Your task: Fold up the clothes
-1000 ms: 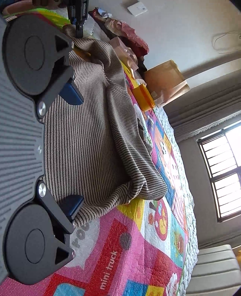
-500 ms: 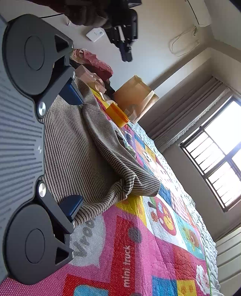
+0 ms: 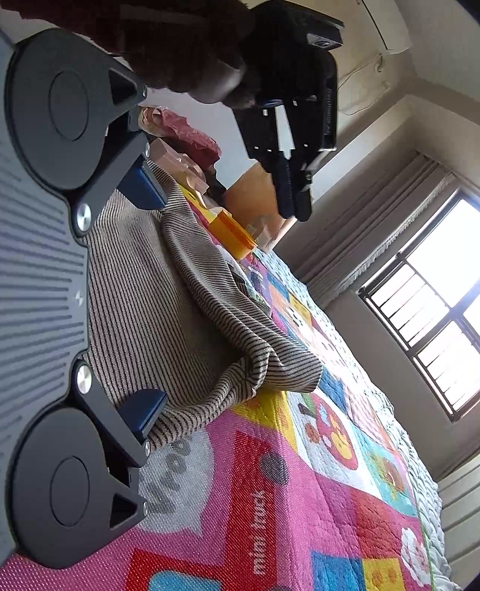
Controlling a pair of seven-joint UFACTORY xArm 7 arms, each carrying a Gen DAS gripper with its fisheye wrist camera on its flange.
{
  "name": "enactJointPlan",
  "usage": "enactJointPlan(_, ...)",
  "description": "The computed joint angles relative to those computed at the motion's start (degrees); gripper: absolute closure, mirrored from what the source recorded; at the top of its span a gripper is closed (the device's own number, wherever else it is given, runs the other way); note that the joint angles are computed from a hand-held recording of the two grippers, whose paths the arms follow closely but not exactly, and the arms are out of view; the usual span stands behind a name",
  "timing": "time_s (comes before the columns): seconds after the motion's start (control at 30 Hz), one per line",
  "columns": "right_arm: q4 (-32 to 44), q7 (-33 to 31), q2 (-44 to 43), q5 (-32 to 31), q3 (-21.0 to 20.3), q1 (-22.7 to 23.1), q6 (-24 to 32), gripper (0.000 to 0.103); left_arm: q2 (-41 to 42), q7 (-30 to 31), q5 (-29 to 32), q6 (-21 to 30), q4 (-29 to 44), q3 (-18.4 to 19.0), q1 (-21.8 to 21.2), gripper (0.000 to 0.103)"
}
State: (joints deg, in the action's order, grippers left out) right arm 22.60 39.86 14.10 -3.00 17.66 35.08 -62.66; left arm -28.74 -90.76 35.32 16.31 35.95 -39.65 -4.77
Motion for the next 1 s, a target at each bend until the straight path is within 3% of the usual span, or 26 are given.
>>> enactJointPlan(0.07,0.1,-0.3,-0.2,0.2,0.0,0.1,0.9,0.000,-3.6,0.1,-2.0,1.0,-3.6,1.7,-3.2,0.061)
enactJointPlan(0.2,0.4,-0.2,-0.2,0.1,0.0,0.1,1.4,0.000,-16.2,0.0,-8.7,6.2,-12.3,5.1,-11.4,0.048)
enactJointPlan(0.3,0.4,0.0,-0.1,-0.1,0.0,0.0,1.4,0.000,-28.9,-0.2,-14.2,15.9,-18.5,6.7,-18.7,0.041)
enactJointPlan(0.47,0.5,-0.5,-0.4,0.6,0.1,0.3,2.1,0.000,-50.7,-1.9,-21.7,37.9,-25.0,7.2,-29.4,0.038)
enactJointPlan(0.63,0.6,-0.7,-0.6,0.8,0.1,0.4,2.5,0.000,-62.7,-4.3,-26.6,54.5,-26.7,3.6,-36.4,0.037)
enactJointPlan(0.8,0.7,-0.3,-0.4,0.2,0.0,0.1,2.3,0.000,-65.0,-12.7,-33.7,68.0,-24.4,-5.7,-43.6,0.033)
enactJointPlan(0.9,0.8,0.0,-0.4,-0.4,0.0,-0.1,2.6,0.000,-62.1,-17.6,-37.5,73.6,-22.8,-9.4,-47.4,0.032)
enactJointPlan(1.0,0.7,-0.2,-0.6,-0.1,0.0,0.0,3.0,0.000,-61.6,-21.8,-38.5,74.0,-24.6,-9.9,-51.3,0.032)
